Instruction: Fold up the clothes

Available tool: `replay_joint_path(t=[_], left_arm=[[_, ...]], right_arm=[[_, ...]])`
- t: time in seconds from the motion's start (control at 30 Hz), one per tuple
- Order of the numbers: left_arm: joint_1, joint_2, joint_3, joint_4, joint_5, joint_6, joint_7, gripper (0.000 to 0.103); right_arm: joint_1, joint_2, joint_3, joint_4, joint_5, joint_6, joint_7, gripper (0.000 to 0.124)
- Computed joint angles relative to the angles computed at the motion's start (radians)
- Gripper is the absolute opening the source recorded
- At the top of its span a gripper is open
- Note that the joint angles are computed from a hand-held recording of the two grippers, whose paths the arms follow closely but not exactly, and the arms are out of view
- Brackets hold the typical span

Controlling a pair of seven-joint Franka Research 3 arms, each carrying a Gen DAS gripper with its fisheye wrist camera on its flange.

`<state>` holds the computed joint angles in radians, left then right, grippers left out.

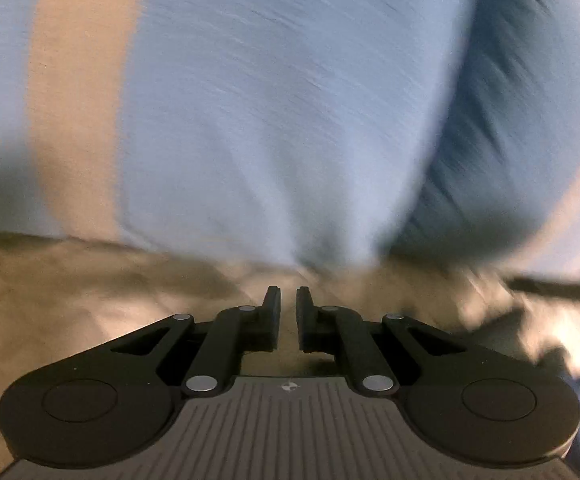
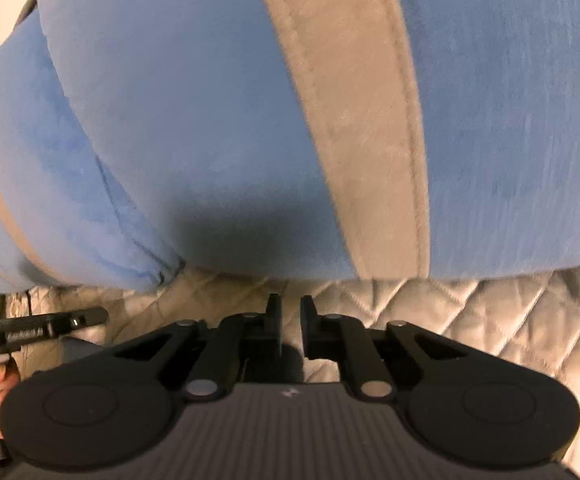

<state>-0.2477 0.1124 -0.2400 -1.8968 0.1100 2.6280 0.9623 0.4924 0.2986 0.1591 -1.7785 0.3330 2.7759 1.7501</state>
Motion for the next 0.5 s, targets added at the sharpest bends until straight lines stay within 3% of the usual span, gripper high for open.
replay_joint_path(t=[0.03, 0.07, 0.1, 0.13, 0.2, 0.3, 0.37, 0.5], left_arm=[[-0.012, -0.005, 0.023, -0.009, 0.03, 0.015, -0.054, 0.018], [0.01, -0.021, 0.01, -0.045, -0.01, 0.078, -0.058, 0.03], [0.026, -0.037, 0.003, -0.081, -0.092, 0.138, -0.022, 0.038], [0.04, -0.054, -0.006, -0.115, -0.192, 0.197, 0.032, 0.042], [0.051, -0.107, -0.032, -0.192, -0.497, 0.302, 0.289, 0.061], [-0.014, -0.186, 0.006, -0.264, -0.848, 0.333, 0.648, 0.071], [-0.074, -0.234, 0.055, -0.305, -1.01, 0.311, 0.831, 0.074], [-0.114, -0.26, 0.12, -0.307, -1.144, 0.144, 1.058, 0.075]], right_arm=[[-0.007, -0.005, 0.003, -0.009, 0.011, 0.009, -0.01, 0.036], [-0.015, -0.011, 0.007, -0.017, 0.024, 0.017, -0.021, 0.047], [-0.028, -0.02, 0.018, -0.028, 0.049, 0.021, -0.046, 0.068], [-0.046, -0.034, 0.032, -0.047, 0.085, 0.036, -0.087, 0.08], [-0.102, -0.064, 0.088, -0.087, 0.229, 0.071, -0.238, 0.083], [-0.197, -0.112, 0.169, -0.126, 0.578, 0.028, -0.542, 0.09], [-0.221, -0.137, 0.172, -0.143, 0.733, -0.031, -0.68, 0.093], [-0.196, -0.129, 0.126, -0.141, 0.773, -0.138, -0.711, 0.097]])
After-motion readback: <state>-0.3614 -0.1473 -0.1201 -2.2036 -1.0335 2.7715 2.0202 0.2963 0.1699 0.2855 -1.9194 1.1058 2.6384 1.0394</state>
